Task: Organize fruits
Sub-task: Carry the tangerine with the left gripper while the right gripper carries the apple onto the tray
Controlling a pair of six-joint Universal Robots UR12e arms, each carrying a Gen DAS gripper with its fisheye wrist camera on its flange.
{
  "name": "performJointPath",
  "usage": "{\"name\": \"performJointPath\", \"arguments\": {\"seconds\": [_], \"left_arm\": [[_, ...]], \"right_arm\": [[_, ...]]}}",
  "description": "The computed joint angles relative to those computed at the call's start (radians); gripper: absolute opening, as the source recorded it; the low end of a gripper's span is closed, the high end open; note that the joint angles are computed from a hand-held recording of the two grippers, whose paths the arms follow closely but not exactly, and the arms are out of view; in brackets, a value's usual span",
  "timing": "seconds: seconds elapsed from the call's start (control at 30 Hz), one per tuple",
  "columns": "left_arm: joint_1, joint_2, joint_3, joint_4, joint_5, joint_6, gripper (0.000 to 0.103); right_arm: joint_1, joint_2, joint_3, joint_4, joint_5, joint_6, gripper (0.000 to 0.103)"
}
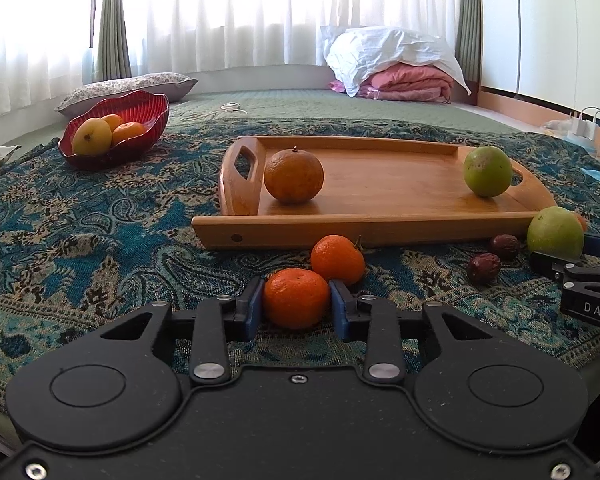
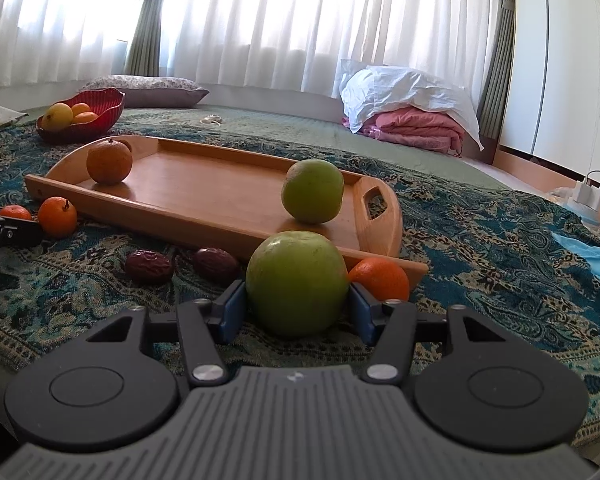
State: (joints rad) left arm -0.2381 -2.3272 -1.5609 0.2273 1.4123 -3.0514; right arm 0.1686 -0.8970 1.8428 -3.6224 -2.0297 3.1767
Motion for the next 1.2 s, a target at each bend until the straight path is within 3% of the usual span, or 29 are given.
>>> {"name": "performJointPath", "arguments": {"seconds": [0.33,0.6,0.77,1.03,1.2], "left_arm": [[-0.009,0.001,-0.001,0.072,0.01,0.031,0.032],[-0.013,0.009,0.056,-0.014,0.013,-0.022,0.031],[-0.012,0.001,0.125,-0.068,0.006,-0.014,0.031],[-0.004,-0.046,0.336,-0.351,-0.043,-0.071,0.031],[-0.004,-0.11,0.496,-0.534,-0.049,-0.053,0.031]], "right_arm": [[0.003,-0.006,0.007,-0.044,0.016,-0.006,0.057],[-0.004,-0.02,-0.013,-0.068,0.046,0.02,0.057],[-0.027,-0.041,-0.041,-0.016,0.089,0.065,0.057],[-0.095,-0.087,-0.13,0.242,0.232,0.144,0.057],[-0.127,-0.078,-0.207,0.409,0.263,0.201,0.057]]}}
